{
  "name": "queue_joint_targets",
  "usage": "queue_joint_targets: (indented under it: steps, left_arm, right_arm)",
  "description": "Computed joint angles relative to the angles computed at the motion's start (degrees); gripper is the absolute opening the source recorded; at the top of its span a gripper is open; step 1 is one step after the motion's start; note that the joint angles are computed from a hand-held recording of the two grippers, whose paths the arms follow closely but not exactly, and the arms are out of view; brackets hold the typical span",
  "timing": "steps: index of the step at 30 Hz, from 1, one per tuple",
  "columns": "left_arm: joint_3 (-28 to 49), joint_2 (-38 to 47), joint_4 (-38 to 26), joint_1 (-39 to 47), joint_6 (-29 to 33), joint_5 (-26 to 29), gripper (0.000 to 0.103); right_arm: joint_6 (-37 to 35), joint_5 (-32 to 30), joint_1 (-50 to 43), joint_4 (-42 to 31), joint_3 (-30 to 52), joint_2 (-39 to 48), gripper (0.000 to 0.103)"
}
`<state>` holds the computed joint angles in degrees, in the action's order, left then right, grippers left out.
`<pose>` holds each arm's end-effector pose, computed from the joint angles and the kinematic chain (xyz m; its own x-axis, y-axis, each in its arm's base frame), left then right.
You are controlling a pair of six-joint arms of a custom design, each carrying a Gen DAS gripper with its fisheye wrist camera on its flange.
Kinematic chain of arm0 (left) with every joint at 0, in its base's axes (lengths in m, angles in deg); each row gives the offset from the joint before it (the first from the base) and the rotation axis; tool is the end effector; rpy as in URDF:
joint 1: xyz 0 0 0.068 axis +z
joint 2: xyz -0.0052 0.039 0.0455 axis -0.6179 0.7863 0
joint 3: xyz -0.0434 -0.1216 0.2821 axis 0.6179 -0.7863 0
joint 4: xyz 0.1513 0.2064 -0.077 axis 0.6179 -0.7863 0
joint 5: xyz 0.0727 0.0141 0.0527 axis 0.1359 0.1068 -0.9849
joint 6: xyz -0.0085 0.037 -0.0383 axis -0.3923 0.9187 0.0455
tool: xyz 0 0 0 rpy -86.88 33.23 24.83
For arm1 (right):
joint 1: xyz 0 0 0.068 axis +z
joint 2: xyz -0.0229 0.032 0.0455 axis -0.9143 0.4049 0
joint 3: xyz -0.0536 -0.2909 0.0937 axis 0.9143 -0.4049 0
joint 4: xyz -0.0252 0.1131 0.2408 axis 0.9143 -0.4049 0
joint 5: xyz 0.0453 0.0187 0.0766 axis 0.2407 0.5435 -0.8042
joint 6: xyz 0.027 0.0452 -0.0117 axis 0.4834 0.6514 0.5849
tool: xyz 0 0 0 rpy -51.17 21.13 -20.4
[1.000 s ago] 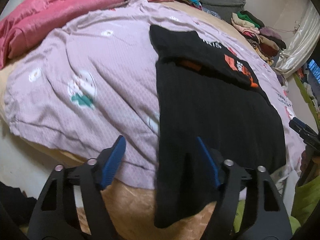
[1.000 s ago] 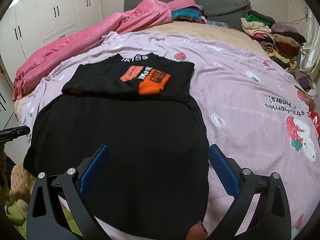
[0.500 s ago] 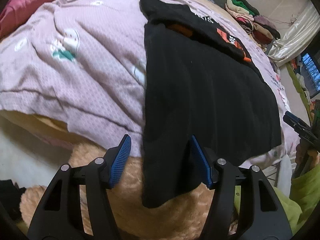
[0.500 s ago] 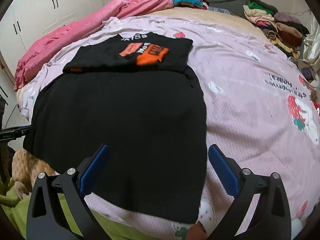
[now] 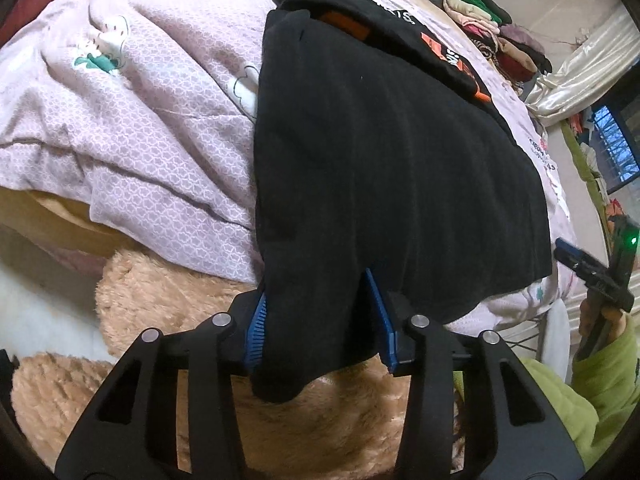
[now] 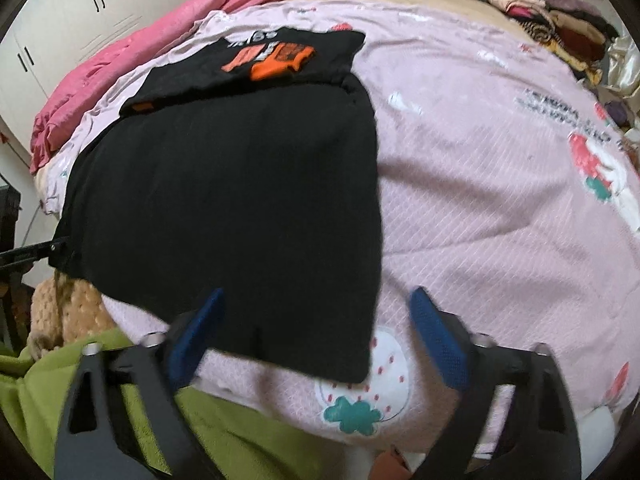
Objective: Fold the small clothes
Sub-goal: 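Close both tools on the black sweater hem edge, then lift the hem with both tools, lay it over the collar, open both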
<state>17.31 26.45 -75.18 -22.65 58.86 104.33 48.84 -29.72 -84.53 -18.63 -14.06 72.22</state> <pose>0.3007 0.0653 0.1985 -0.9298 -0.0744 -0.3606 0.0866 0.9076 -0.4108 0.2954 -0.0858 0.2386 -0.8855 -0.0819 -0.4574 -0.1663 0.9750 0.1473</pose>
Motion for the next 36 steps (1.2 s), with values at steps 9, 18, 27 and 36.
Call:
queue_joint_targets:
  steps: [9,18,27,36]
  left_arm:
    - [-0.31,0.10,0.64,0.05,-1.00,-0.16,0.016]
    - [1.86,-3.23,-2.25,1.77,-1.19,4.15,0.003]
    - [9.42,-6.20,-6.86,6.24,-1.58,12.41,0.003]
    - [17.16,-4.47,-4.81,6.58,-6.76,14.72,0.003]
  right_arm:
    - [-1.47,-1.25,-0.86,-1.86,0.65,1.32,0.010]
    - [-2.87,-12.95,-4.17,-5.60,6.46,-0.65,0.007]
    - [4.55,-20.31,-5.42,-1.51,10.47,-0.57,0.006]
    - [12.88,-24.47,-5.56,6.99,13.98,0.44,0.006]
